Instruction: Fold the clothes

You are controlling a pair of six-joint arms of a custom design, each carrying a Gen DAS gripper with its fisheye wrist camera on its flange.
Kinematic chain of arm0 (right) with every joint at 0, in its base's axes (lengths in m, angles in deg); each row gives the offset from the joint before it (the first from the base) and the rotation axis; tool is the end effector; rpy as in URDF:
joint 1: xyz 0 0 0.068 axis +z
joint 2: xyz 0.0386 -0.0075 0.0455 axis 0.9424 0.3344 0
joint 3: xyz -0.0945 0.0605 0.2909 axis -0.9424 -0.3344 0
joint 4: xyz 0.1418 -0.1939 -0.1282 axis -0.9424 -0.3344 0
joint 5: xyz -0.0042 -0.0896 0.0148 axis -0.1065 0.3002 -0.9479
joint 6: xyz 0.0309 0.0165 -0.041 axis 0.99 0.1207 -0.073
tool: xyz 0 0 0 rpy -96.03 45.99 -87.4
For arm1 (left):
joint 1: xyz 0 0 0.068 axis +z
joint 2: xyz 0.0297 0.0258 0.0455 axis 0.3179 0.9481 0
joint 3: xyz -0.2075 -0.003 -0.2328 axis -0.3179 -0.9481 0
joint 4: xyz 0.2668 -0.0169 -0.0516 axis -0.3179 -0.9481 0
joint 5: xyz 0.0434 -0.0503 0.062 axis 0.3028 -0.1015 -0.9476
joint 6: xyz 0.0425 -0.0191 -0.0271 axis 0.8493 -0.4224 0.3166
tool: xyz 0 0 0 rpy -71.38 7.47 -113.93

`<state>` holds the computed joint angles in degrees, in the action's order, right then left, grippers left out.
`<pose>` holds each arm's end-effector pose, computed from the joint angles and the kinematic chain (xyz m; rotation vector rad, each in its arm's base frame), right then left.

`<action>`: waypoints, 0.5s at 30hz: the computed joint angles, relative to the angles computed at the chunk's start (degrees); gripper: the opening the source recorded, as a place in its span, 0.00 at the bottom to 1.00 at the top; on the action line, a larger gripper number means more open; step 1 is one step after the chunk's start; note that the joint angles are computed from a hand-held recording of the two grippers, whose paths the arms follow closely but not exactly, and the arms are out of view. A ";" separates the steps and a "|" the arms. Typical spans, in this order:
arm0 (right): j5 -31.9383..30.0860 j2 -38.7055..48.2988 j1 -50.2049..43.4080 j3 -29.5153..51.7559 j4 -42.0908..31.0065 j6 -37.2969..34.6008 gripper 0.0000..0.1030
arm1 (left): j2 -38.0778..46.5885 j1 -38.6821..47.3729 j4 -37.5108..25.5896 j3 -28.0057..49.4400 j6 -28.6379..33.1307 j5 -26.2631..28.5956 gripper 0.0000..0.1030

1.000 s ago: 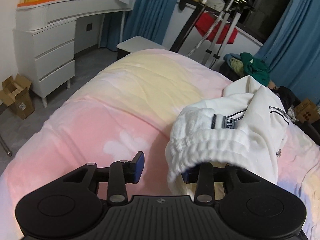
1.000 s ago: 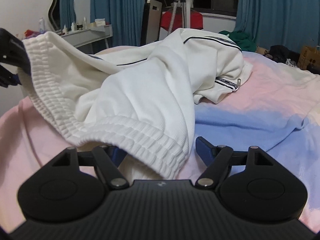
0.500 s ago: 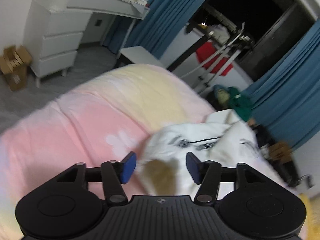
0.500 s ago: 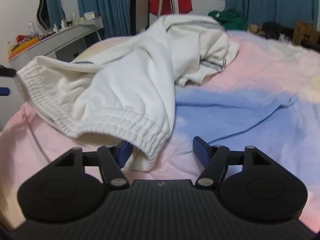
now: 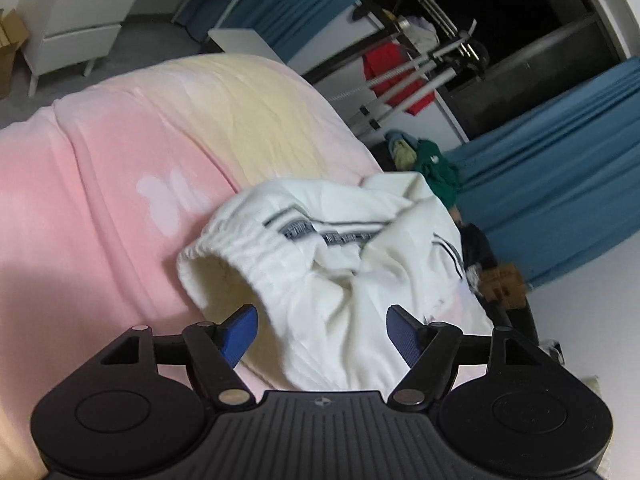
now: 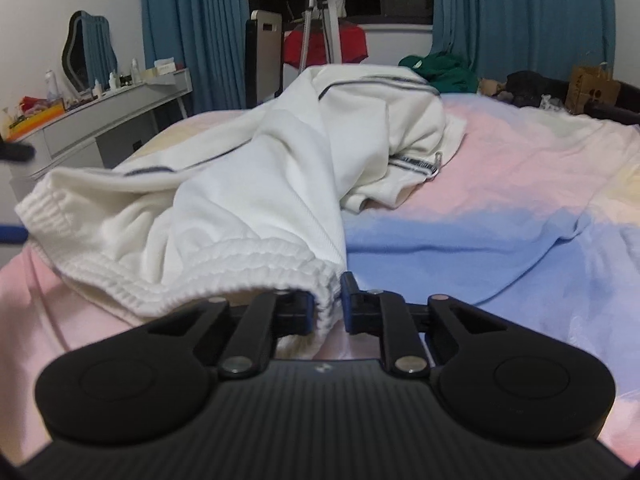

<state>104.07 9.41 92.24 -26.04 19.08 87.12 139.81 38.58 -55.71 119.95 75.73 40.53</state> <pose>0.1730 0.0515 0.1165 0.3261 2.0795 -0.0323 0.2891 0.0773 0.1994 -0.2841 2.3317 -0.9655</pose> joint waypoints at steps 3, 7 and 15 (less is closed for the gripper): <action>0.94 -6.25 0.95 -0.92 -4.53 1.06 0.12 | 2.37 -1.52 8.79 -1.73 -9.05 -3.03 0.69; 4.20 -17.65 4.61 -1.31 -16.42 3.47 0.11 | 6.75 -3.36 16.33 -1.12 -16.55 -6.23 0.46; 14.19 -18.92 21.76 1.93 -24.47 14.47 0.11 | 8.06 -4.76 14.08 9.95 -14.24 -8.01 0.16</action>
